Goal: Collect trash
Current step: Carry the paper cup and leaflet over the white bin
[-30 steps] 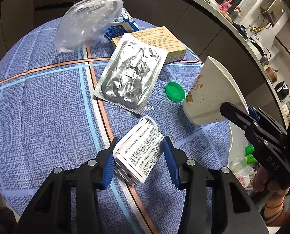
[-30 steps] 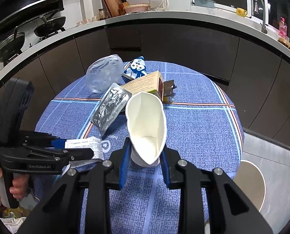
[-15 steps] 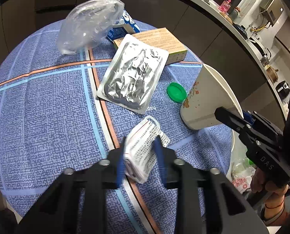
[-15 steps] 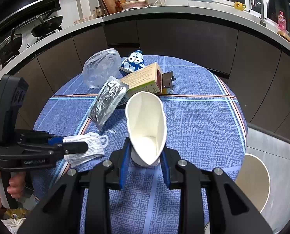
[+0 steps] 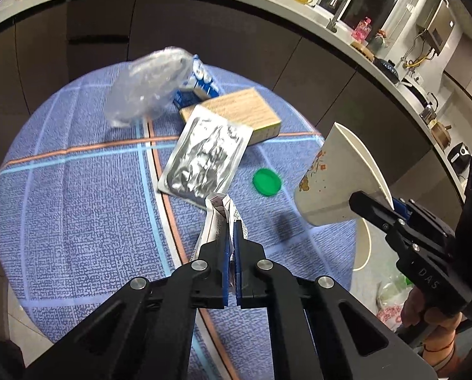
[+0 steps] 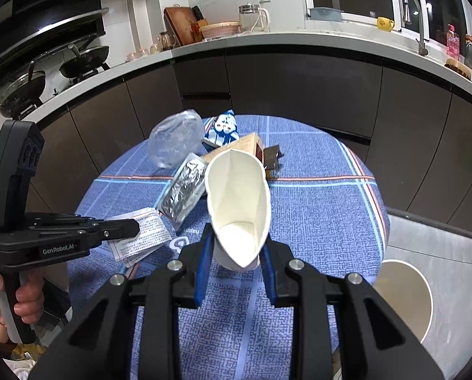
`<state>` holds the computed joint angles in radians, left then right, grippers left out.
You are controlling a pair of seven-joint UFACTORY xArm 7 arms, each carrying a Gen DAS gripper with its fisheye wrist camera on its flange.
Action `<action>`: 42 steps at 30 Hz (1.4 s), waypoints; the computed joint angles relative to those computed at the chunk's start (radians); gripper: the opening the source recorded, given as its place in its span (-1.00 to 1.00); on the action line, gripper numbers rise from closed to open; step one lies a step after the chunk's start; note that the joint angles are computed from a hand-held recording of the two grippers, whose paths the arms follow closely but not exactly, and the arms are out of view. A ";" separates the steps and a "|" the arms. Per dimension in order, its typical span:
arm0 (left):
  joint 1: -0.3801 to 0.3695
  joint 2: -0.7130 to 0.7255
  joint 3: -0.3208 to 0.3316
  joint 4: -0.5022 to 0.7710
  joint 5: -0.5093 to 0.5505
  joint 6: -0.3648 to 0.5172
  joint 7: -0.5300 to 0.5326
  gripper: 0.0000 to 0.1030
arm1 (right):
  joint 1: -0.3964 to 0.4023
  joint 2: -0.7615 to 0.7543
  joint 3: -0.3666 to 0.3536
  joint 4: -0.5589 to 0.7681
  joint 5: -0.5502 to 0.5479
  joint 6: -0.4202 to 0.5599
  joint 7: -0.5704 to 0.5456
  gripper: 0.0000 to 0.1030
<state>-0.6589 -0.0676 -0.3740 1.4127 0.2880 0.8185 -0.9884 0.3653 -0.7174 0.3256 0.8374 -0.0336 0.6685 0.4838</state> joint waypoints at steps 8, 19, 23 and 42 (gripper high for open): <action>-0.024 0.019 -0.022 0.092 0.054 0.030 -0.007 -0.96 | -0.006 -0.070 -0.011 -0.007 0.001 0.014 -0.002 -0.44; -0.130 0.157 0.001 0.291 0.124 0.073 0.021 -0.96 | -0.041 -0.204 -0.034 -0.048 0.009 0.081 -0.019 -0.44; -0.186 0.222 0.025 0.383 0.141 0.084 0.051 -0.96 | -0.057 -0.249 -0.041 -0.066 0.013 0.118 -0.026 -0.44; -0.459 0.716 0.193 1.117 0.045 0.289 0.323 -0.96 | -0.162 -0.494 -0.111 -0.196 0.020 0.268 -0.036 -0.44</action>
